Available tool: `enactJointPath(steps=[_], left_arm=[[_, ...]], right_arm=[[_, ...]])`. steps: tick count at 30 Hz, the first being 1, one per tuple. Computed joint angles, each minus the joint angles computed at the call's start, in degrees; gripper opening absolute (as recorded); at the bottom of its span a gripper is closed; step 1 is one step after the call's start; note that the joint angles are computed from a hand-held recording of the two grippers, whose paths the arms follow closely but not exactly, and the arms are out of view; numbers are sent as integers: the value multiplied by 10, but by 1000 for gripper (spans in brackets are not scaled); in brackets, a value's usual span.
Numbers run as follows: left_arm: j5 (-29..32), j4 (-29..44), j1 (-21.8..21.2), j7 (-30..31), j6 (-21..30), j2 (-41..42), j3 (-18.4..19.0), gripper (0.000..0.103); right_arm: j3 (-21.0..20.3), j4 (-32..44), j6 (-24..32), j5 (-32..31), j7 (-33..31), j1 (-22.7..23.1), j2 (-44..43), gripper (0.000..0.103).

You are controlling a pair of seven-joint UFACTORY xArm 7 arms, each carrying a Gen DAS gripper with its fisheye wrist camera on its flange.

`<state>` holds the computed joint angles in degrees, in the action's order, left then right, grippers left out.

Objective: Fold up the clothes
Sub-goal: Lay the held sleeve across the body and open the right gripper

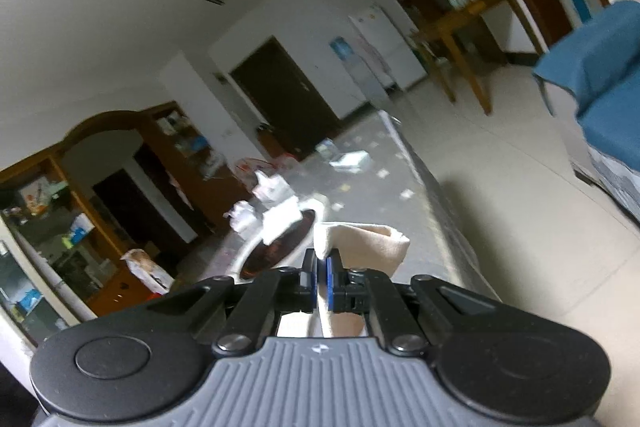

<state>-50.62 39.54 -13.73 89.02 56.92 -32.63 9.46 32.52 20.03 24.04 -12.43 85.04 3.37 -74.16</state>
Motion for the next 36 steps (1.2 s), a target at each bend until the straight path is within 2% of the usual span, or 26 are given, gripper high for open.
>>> enactJointPath(steps=[4,8,14,17,20,25,26,27,31,34,36], left_arm=[[1,4,-2,-1,37,8,8,51],[-7,12,14,-6,57,9,17,51],[-35,44,64,-22,70,20,56,56],[-40,54,95,-29,57,30,70,57],[-38,60,125,-44,39,43,80,57],[-29,67,163,-69,23,65,89,57],[-29,68,168,-73,22,68,90,57],[-28,70,172,-75,22,70,91,57],[-33,80,184,-74,27,80,94,57],[-43,83,186,-68,30,78,92,57],[-52,82,184,-63,31,75,91,57]], right_arm=[[-3,47,-31,-12,-27,-24,48,4],[3,103,-85,-20,-62,-51,119,4],[47,204,-176,-26,-118,-90,278,4],[86,248,-211,-30,-136,-113,360,4],[144,292,-226,-43,-149,-140,452,4],[286,359,-193,-119,-132,-223,586,4],[303,365,-191,-133,-128,-229,609,4],[304,370,-187,-140,-132,-219,629,4],[247,376,-159,-128,-175,-128,652,12],[151,355,-138,-68,-235,-25,615,27],[98,330,-108,-42,-255,27,576,30]])
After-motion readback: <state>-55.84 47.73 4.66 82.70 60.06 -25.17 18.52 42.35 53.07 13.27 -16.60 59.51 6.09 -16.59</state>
